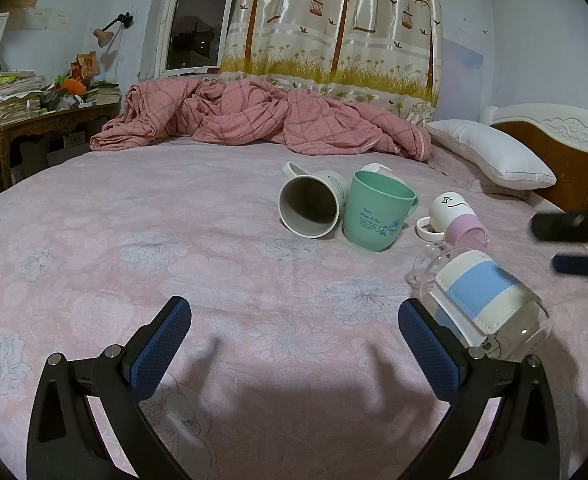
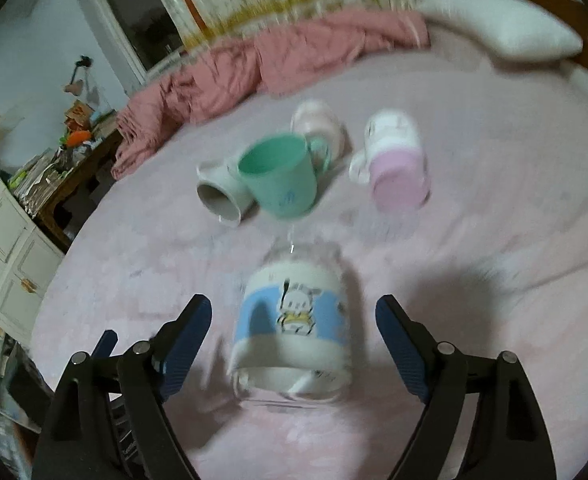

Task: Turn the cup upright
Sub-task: 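Lift the jar with the right tool and set it down near the left tool, then open the right tool and grasp the jar sleeve with the left tool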

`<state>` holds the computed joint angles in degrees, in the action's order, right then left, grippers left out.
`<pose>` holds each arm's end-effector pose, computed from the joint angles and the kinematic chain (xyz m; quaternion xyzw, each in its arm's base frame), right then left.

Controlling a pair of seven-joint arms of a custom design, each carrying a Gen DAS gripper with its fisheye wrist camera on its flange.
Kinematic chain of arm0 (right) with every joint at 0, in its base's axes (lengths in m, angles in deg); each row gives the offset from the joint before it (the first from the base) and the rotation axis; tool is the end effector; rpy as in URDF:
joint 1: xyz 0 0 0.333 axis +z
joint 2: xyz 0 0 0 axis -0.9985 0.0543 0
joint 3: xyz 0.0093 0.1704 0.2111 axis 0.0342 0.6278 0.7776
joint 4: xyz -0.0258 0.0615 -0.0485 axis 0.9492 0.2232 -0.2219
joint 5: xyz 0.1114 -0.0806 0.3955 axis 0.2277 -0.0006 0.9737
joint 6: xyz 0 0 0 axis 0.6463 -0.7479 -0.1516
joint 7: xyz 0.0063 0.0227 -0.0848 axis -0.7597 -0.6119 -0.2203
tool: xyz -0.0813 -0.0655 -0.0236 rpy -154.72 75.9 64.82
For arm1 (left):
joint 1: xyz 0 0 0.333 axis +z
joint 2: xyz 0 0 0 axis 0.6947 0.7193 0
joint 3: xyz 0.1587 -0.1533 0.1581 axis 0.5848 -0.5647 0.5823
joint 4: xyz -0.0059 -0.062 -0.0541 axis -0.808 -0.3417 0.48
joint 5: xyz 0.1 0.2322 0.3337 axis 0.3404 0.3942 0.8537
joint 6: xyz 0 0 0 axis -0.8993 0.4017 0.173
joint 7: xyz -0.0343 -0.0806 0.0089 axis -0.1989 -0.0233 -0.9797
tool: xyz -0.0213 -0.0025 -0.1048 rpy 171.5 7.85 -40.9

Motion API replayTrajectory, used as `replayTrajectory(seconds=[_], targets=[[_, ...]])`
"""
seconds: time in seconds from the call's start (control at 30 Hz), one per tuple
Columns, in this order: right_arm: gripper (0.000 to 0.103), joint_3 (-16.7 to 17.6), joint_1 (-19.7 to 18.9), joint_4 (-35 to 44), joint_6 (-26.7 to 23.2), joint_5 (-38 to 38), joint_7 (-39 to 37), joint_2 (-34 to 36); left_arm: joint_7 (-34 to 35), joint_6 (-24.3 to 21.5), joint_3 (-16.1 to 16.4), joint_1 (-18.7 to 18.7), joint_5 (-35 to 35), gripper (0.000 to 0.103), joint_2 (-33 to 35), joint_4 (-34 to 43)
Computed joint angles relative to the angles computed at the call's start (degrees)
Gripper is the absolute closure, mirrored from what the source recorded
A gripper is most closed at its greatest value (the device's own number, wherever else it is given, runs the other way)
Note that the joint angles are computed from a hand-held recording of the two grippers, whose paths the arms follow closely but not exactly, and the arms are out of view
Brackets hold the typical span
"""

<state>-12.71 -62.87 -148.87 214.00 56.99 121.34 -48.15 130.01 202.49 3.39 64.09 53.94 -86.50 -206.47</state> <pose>0.5016 0.3206 0.6182 -0.6524 0.6428 -0.1236 0.3820 0.4704 -0.1356 0.5145 -0.6467 0.5564 -0.3925 0.3437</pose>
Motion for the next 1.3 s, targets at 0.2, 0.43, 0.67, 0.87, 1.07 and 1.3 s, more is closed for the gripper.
replayTrajectory(seconds=[0.2,0.43,0.67,0.87,1.07,1.3], targets=[[0.000,3.3,-5.2,-6.1,3.5,-19.0,10.9,-6.8,-0.1,0.0,0.0,0.0,0.1,0.000,0.0,0.0],[0.000,9.6,-12.4,-13.6,-1.6,-45.7,30.0,-12.9,-0.1,0.0,-0.1,0.1,0.2,0.000,0.0,0.0],[0.000,8.4,-10.7,-17.2,-1.3,-52.0,33.9,-13.5,-0.1,0.0,-0.2,0.2,0.3,0.000,-0.3,0.0],[0.000,9.1,-9.9,-17.0,-2.3,-55.4,34.9,-12.8,0.6,1.0,-0.3,0.6,0.4,0.000,-1.3,-0.6],[0.000,7.7,-8.7,-16.9,-2.1,-53.9,34.1,-12.2,2.4,0.5,0.0,-0.6,-0.6,0.000,-3.0,-1.4],[0.000,7.4,-8.8,-17.1,-1.3,-52.9,34.4,-12.1,6.4,-5.0,10.5,-12.8,-5.4,0.000,-1.6,0.9]])
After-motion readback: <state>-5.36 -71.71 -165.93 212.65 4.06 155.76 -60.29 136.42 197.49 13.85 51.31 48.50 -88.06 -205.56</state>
